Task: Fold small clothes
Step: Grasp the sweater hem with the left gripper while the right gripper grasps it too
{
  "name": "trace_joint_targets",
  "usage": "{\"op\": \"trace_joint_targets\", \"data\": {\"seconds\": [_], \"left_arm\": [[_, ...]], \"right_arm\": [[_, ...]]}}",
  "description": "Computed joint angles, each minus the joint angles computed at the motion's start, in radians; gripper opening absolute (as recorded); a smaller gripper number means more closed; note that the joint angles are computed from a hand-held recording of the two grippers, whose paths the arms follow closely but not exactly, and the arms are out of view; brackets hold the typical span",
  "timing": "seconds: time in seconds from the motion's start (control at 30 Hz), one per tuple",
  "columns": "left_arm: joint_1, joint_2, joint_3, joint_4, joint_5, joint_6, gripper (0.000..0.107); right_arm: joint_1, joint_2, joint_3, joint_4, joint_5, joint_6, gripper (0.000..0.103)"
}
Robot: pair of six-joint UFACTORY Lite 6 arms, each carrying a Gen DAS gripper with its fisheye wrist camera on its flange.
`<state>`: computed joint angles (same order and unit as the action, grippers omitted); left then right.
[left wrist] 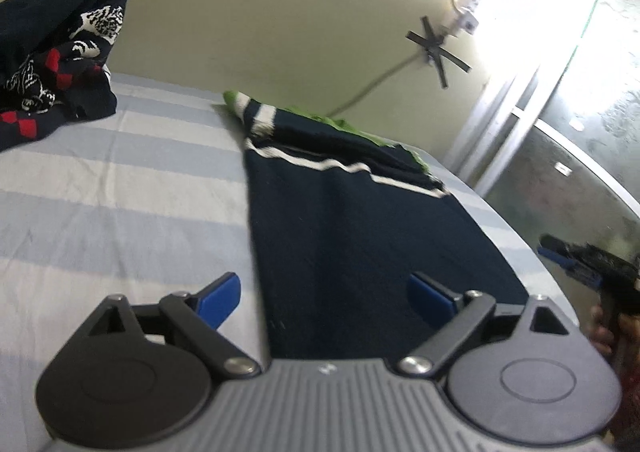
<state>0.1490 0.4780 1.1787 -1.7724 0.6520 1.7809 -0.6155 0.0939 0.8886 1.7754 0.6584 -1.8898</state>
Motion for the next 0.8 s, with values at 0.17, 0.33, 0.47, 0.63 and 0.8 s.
{"op": "trace_joint_targets", "data": {"seconds": [0.17,0.33,0.47,0.63,0.8], "left_arm": [[0.024,-0.054,-0.054,0.096,0.055,-0.088,0.095],[0.050,-0.045,-0.033,0.191,0.126,-0.198,0.097],[0.054,0.001,0.030,0.304,0.174,-0.325,0.097],[0.030,0.022,0.073,0.454,0.124,-0.463,0.096],[0.060,0.013,0.069,0.554,0.166,-0.552,0.088]], "right_arm": [[-0.001,-0.045,-0.086,0.172,0.055,-0.152,0.064],[-0.054,-0.038,-0.037,-0.058,0.024,0.012,0.065],[-0.125,-0.078,-0.048,-0.307,0.061,0.142,0.065],[-0.187,-0.073,-0.058,-0.491,0.047,0.251,0.065],[-0.221,-0.097,-0.099,-0.574,0.082,0.254,0.065]]}}
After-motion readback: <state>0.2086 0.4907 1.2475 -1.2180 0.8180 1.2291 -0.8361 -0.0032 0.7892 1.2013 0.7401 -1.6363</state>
